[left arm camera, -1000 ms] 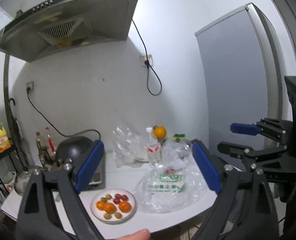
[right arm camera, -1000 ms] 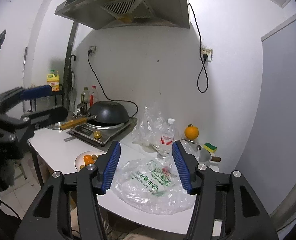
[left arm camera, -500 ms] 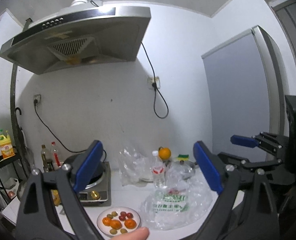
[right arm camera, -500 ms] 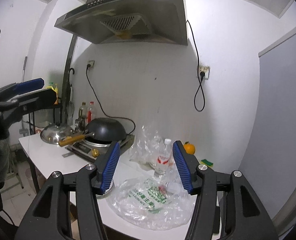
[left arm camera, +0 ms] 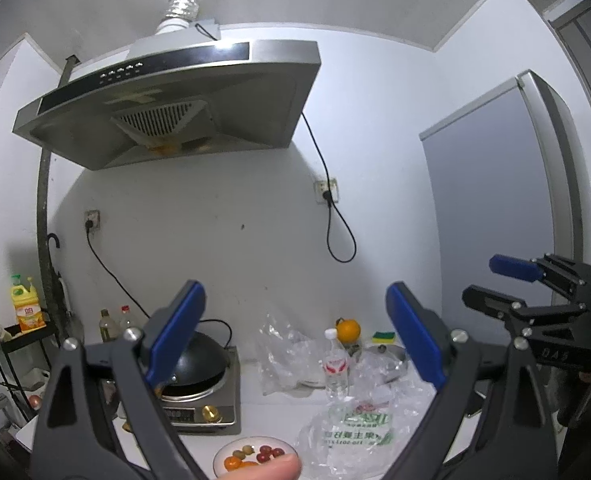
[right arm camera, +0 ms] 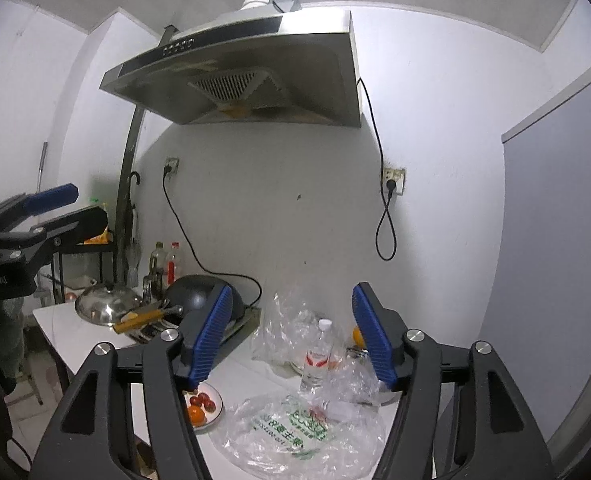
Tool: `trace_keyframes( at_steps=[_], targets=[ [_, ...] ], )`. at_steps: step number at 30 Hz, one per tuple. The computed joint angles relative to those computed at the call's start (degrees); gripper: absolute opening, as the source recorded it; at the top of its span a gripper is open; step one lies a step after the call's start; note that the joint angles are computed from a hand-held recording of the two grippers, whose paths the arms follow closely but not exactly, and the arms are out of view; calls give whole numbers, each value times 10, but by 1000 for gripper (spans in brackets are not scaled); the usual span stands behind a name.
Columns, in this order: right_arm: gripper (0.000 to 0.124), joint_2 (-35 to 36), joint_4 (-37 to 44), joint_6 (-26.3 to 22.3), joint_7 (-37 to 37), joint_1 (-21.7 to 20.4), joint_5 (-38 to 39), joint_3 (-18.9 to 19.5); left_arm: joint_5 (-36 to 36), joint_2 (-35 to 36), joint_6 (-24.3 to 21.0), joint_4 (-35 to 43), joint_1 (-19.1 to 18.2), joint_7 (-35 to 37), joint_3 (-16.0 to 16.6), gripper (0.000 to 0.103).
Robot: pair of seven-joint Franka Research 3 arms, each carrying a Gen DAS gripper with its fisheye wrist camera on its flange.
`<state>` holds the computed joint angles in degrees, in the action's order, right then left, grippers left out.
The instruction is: Organize fruits
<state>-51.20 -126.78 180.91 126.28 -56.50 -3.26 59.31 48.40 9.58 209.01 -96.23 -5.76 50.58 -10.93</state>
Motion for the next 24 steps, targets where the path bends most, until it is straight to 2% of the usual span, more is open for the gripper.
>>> trace_keyframes(
  at_steps=[7,11,14,24],
  targets=[
    [67,5,12,4,-3,-8,0,1,3,3,6,3,4,-15,0,93],
    [67,10,11,6,-3,-9,1,3,47,16,15,24,20,-79,-5,93],
    [67,13,9,8,-2,-10,4,3,59,24,13,32,19,-96,-3,95],
    [67,25,24,0,-3,-25,-3,17,58,45,2,53,12,-91,-2,99]
  ],
)
